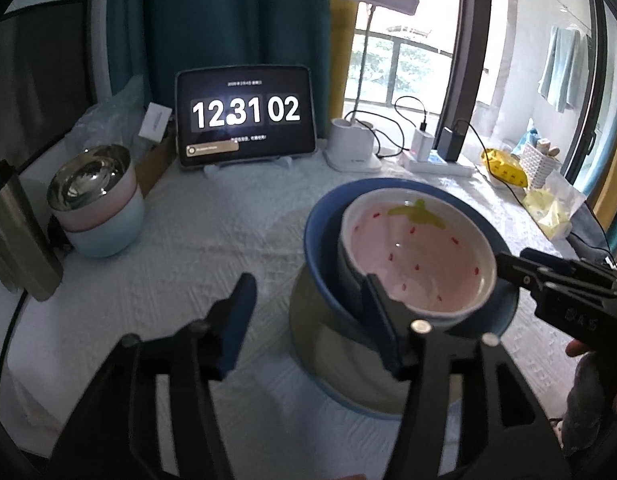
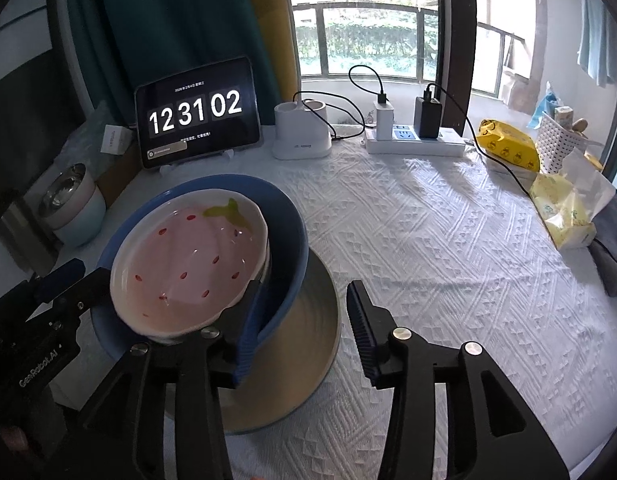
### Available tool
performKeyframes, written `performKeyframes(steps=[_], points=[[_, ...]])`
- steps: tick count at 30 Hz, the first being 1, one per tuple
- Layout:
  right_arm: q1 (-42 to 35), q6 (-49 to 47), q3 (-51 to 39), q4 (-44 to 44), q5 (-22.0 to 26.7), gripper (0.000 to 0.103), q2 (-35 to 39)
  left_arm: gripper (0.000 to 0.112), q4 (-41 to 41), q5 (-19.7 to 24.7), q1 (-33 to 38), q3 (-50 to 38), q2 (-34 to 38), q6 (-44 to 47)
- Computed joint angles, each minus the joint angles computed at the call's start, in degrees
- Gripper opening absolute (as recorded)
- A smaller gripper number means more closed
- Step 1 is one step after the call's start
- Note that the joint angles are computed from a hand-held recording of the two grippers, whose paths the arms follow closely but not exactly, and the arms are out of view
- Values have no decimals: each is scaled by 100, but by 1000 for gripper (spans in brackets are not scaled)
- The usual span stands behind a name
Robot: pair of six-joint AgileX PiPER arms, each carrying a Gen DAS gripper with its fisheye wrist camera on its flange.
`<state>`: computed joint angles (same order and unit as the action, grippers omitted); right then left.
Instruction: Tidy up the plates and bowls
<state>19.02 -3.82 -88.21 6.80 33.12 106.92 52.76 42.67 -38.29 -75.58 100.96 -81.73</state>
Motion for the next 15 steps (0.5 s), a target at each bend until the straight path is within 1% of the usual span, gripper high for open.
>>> performKeyframes(steps=[1,5,8,15], points=[[-2,-35,49,39,-17,46,-38,62,40,16,-42,30,-39,-39],[-27,-254,278,224,-78,47,-226,65,239,262,-246,55,-130,-231],[-66,-353,488,316,-177,47,-411,65,418,491,-430,94,-228,-401],[-292,-600,1028,483,-382,48,-957,66,754,856,-892,40,-413,-562]])
